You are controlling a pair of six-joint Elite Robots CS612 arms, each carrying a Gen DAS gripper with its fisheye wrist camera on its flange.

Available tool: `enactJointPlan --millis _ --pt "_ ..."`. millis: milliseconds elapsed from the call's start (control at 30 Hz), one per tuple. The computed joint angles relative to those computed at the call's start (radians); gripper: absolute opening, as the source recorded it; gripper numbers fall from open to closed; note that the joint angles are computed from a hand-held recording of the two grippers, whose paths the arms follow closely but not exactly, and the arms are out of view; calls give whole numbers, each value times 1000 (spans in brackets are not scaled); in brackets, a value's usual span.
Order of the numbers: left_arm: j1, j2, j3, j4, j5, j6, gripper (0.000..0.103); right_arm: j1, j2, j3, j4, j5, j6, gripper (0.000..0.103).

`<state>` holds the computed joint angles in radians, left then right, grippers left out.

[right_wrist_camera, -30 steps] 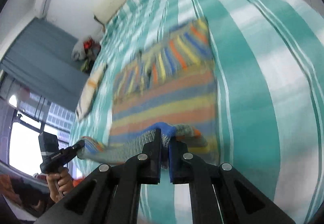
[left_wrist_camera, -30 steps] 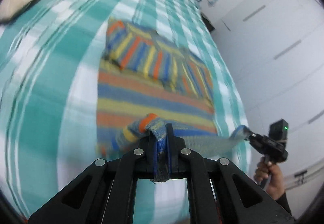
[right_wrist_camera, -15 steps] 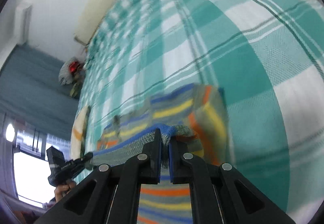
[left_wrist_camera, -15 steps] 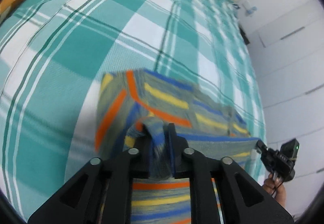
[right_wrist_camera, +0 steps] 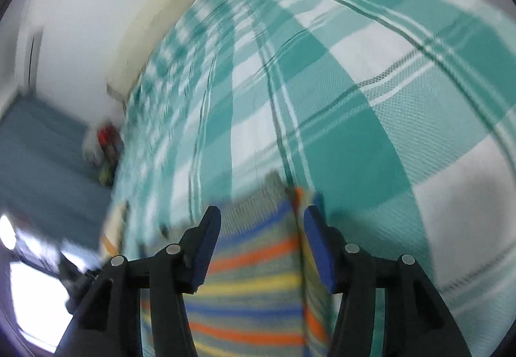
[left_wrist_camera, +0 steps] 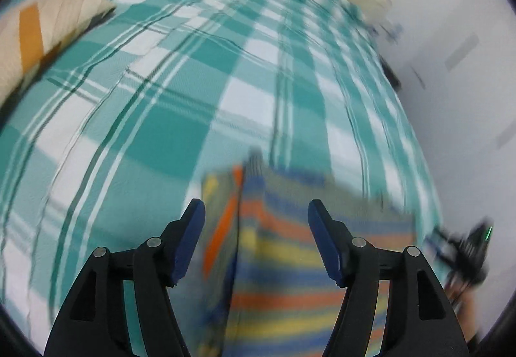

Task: Fold small clothes
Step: 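Lift the hem with both tools and fold it toward the collar, then open both tools and withdraw them from the folded sweater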

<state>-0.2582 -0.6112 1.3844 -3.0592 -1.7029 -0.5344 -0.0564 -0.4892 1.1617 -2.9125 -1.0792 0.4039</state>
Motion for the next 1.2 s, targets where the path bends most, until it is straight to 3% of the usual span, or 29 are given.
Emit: enactJointPlan --millis 67,133,200,267,300,333,400,467,600,700,800,867,933,1067,1200 --pt "-32 -42 114 -113 30 109 69 11 -50 82 -13 -15 -153 54" --pt "-63 -62 182 -160 36 228 71 21 -98 180 -53 4 -312 54" --pt "-90 -67 215 -98 58 321 72 31 -126 245 -3 75 -469 52" --pt "-101 -54 212 20 112 305 72 44 -138 291 92 31 -560 48" --pt "-104 -58 224 16 147 289 73 54 -136 303 116 -46 -563 36" --pt "-104 -63 242 -14 160 275 73 54 -143 331 98 -85 -553 33" --pt "-101 -91 267 -8 161 219 75 51 -170 377 42 -97 -524 33" --pt "-99 -109 294 -67 145 206 77 59 -203 415 -14 -144 -513 33" --pt "-116 -119 291 -91 202 225 86 79 -224 417 -62 -143 -556 33" --pt "-120 -96 266 -44 225 206 90 88 -184 356 -26 -112 -511 36" --pt "-131 -88 270 53 284 184 83 94 -141 322 72 -205 -490 36" --pt "-131 -104 320 -14 263 165 84 79 -151 366 6 -168 -459 36" --pt "-145 -126 373 -79 295 172 86 71 -178 411 -17 -160 -439 36" --pt "-192 -145 453 -206 429 192 96 73 -236 536 -185 -248 -448 60" --pt "-215 -125 447 -195 475 212 98 76 -260 616 -322 -347 -430 70"
